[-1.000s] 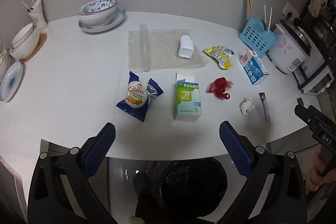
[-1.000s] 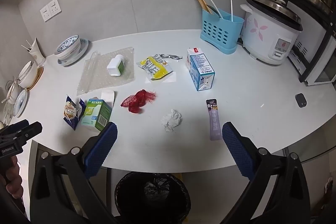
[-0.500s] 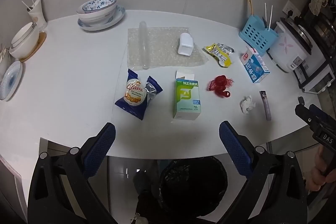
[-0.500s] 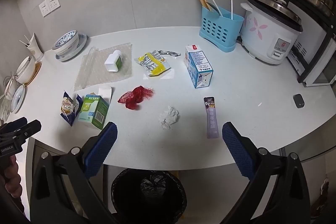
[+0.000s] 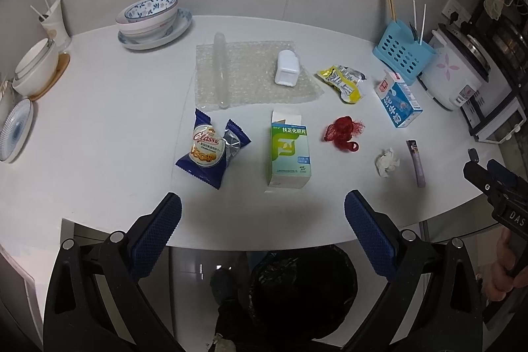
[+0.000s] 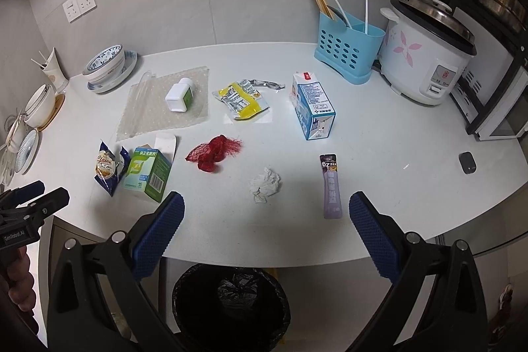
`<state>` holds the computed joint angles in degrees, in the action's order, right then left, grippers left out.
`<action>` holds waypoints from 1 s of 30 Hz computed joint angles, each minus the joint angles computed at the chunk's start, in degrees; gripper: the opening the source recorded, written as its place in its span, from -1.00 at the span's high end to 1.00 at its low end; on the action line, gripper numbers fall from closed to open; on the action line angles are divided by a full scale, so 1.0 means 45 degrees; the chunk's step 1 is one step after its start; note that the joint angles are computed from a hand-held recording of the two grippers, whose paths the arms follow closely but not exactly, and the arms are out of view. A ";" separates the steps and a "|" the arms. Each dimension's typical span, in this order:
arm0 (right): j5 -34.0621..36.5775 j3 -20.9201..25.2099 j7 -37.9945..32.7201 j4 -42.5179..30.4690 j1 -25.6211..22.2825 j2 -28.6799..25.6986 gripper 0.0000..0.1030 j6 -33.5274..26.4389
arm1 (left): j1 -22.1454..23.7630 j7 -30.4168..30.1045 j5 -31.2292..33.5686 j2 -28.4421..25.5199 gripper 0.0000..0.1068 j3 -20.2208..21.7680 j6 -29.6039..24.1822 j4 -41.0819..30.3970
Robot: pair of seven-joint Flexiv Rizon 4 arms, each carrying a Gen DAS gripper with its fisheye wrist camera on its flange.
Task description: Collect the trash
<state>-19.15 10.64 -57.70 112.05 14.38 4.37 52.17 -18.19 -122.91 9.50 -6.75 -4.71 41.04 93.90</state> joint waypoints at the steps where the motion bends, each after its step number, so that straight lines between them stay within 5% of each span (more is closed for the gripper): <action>1: 0.0028 -0.0001 -0.0016 0.0005 0.0003 0.0007 -0.86 0.0007 | 0.0015 0.0002 -0.0053 0.0047 -0.82 0.0018 0.0104 0.0096; 30: 0.0434 -0.0081 -0.0347 -0.0011 -0.0085 0.0062 -0.86 0.0042 | -0.0208 -0.0358 0.0663 -0.0271 -0.81 -0.0001 -0.0569 -0.0778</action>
